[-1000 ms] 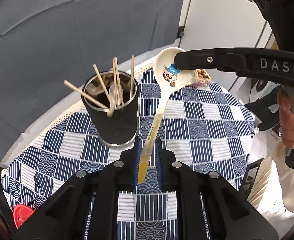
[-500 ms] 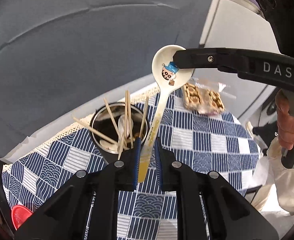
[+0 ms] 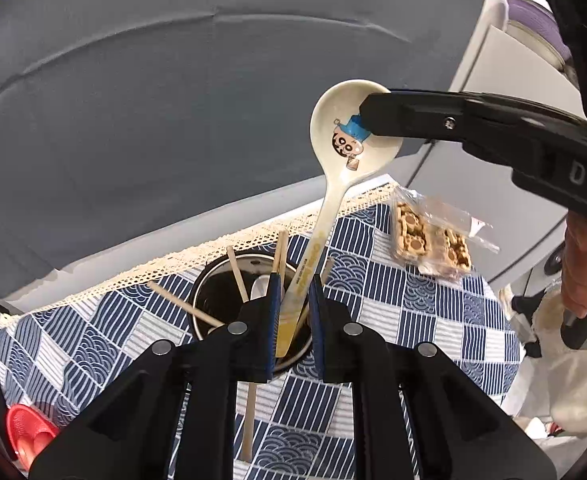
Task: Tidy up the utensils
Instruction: 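Lower the white spoon into the black holder and open the left tool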
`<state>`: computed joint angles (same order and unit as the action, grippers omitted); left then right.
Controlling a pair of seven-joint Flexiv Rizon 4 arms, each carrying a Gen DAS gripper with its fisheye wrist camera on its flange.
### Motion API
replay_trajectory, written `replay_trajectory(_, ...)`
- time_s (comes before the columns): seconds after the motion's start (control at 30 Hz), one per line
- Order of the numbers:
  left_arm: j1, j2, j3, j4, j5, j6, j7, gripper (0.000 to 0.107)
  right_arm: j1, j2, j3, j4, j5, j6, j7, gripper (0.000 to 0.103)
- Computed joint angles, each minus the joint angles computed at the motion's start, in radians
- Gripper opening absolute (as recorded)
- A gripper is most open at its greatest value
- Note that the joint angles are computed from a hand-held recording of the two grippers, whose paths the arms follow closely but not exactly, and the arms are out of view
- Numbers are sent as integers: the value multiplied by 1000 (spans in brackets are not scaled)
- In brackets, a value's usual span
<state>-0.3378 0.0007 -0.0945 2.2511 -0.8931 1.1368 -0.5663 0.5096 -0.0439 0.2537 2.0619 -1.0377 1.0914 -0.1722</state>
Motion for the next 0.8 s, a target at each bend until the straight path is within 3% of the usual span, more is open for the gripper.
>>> replay_trajectory(0.37,12,-81,-30,-18,-26,48,-5,15,12,-71,-29,-24,-6,40,-87,9)
replay_trajectory(0.4,10,-85,-35,-12,-37,70,3,26,11,-77,-33,-22,-5,56,-83,9)
replay_trajectory(0.43,8,-84,-39,-5,-53,87,12,47,14,-76,-42,-16,-37,56,-49,13)
replay_trajectory(0.5,-3,-74,-47,21,-105,135,45,61,7,-60,-55,6,-100,61,14,37)
replay_trajectory(0.53,-11,-63,-47,38,-119,163,54,66,0,-53,-57,15,-118,68,39,56)
replay_trajectory(0.63,-37,-33,-46,79,-173,239,81,86,-31,-17,-57,55,-186,83,108,64)
replay_trajectory(0.67,-56,-22,-50,93,-228,282,108,87,-40,-4,-54,67,-214,83,131,72)
replay_trajectory(0.73,-80,4,-40,110,-298,299,128,95,-55,17,-43,86,-247,77,153,79)
replay_trajectory(0.8,-128,30,-41,129,-428,372,187,96,-70,42,-32,113,-281,75,189,85)
